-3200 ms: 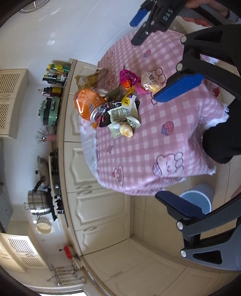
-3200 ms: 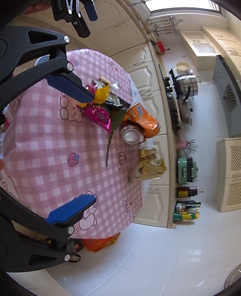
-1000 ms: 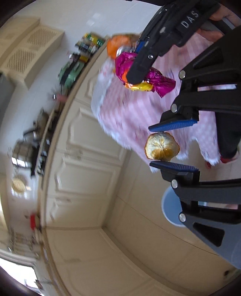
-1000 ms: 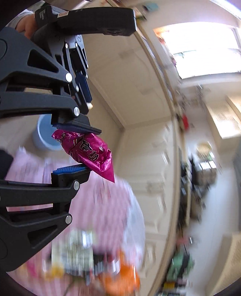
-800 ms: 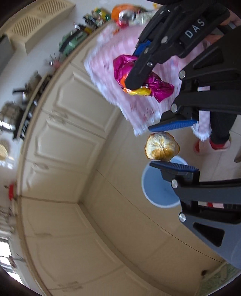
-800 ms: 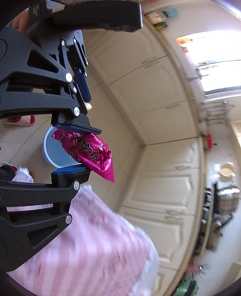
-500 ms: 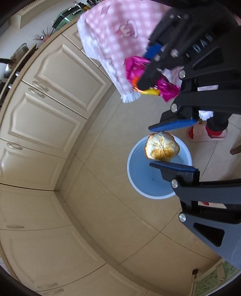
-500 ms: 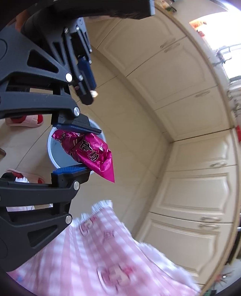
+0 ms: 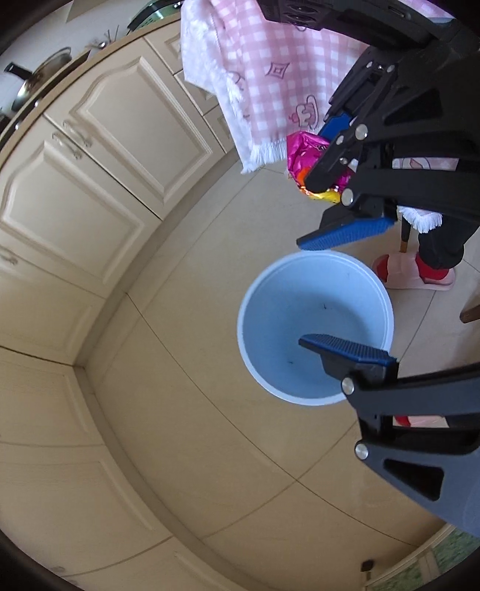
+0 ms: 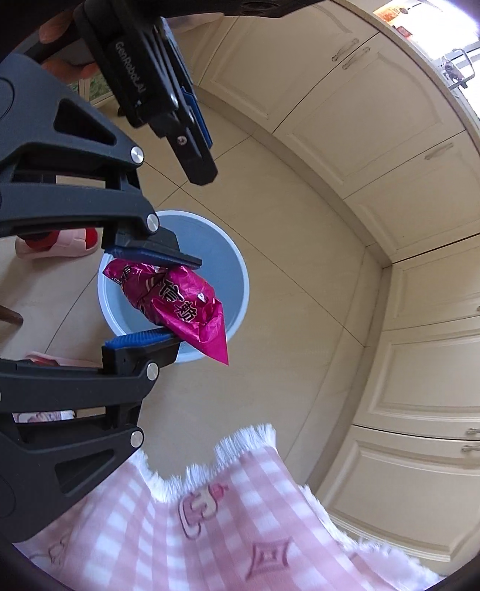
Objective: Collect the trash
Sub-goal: 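Carry both items over the blue bin and open both tools to drop them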
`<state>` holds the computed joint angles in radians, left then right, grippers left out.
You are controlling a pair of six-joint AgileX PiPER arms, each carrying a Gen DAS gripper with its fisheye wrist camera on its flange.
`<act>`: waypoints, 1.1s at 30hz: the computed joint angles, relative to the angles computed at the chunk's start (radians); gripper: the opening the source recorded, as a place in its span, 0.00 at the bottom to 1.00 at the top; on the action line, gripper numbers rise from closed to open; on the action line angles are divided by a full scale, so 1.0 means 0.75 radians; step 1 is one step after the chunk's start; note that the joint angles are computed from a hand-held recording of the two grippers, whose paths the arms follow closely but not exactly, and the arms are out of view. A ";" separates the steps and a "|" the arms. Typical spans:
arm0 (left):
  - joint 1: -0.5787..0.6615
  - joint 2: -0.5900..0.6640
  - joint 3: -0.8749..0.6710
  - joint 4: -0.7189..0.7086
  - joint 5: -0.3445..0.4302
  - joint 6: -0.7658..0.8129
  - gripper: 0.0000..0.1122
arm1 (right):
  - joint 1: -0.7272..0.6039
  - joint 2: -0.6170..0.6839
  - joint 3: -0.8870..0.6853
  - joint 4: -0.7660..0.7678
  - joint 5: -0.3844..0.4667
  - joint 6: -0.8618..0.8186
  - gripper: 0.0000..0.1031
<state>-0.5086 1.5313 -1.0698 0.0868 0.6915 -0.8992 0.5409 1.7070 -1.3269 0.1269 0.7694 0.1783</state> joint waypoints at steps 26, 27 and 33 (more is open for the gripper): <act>-0.049 -0.173 0.027 0.143 0.145 -0.157 0.43 | 0.074 -0.119 -0.074 -0.205 0.047 0.155 0.46; -0.089 -0.187 -0.005 0.184 0.186 -0.200 0.43 | 0.080 -0.156 -0.062 -0.233 0.055 0.176 0.46; -0.442 -0.236 -0.292 0.451 0.474 -0.434 0.43 | 0.151 -0.498 -0.051 -0.497 0.224 0.315 0.46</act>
<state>-0.8398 1.3542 -1.2890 0.4248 1.0473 -1.2250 0.6542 1.3331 -1.3655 -0.2460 0.9376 0.4144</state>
